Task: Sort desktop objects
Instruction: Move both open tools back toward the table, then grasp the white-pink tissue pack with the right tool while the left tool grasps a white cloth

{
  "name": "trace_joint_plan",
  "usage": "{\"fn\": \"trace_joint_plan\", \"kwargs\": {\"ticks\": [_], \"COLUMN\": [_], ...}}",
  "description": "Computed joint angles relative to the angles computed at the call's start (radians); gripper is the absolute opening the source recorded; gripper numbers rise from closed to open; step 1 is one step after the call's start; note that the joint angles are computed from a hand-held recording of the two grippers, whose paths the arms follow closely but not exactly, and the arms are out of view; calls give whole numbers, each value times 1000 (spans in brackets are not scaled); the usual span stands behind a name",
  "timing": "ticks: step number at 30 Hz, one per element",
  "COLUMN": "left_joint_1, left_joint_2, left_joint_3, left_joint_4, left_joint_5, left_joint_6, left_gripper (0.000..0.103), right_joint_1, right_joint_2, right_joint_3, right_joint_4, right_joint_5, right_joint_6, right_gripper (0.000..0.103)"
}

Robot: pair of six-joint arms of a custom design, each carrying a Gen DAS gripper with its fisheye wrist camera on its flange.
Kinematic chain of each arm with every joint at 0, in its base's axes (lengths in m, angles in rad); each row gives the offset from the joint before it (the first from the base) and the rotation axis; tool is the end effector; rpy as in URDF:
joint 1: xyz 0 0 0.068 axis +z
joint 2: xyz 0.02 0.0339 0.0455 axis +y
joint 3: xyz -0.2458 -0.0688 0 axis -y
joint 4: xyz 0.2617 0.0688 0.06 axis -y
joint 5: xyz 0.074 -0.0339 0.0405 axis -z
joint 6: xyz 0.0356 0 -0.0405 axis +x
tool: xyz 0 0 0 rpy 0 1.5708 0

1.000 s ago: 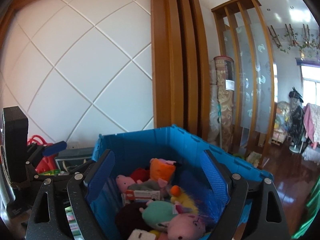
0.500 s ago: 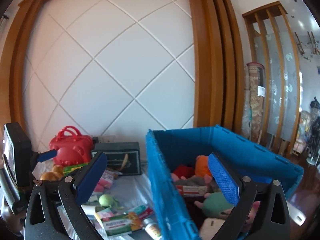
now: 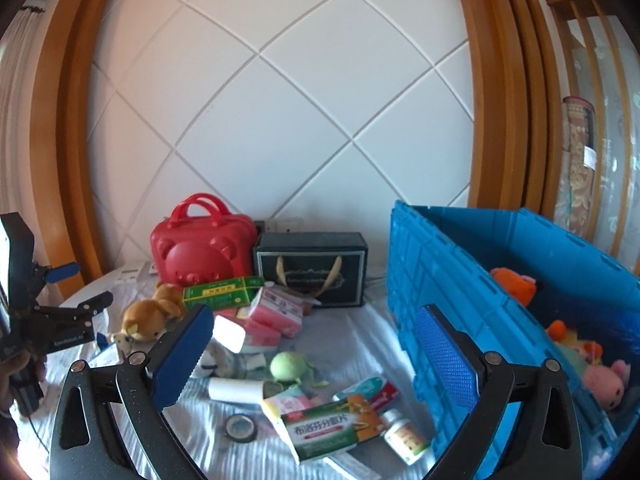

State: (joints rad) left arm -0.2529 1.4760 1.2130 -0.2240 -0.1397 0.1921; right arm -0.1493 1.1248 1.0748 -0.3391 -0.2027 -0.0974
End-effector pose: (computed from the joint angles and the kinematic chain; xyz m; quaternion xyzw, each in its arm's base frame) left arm 0.3513 -0.0857 0.2970 0.1535 0.8415 0.0441 0.5161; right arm 0.2770 -0.0344 0.3408 -0.0349 0.8274 0.0152 0.5603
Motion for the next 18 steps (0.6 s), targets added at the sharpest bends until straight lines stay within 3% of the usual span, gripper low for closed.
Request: {"fn": "trace_joint_plan", "kwargs": {"ticks": [4,11,18], "left_joint_1": [-5,9,59], "left_joint_2": [59,187,352], "left_joint_3": [7,-8,57], "left_joint_4": [39,75,34], "left_joint_5": [24,72,116], "left_joint_6": [1,18,-30], "left_gripper": [79,79,79], "right_joint_1": [48,148,224], "right_joint_2": [138,417,712], "right_joint_3": [39,175,405], "right_joint_4": [28,-36,-119], "right_joint_5": [-10,-12,-3], "right_joint_6": [-59,-249,-373], "right_gripper": [103,103,102]}}
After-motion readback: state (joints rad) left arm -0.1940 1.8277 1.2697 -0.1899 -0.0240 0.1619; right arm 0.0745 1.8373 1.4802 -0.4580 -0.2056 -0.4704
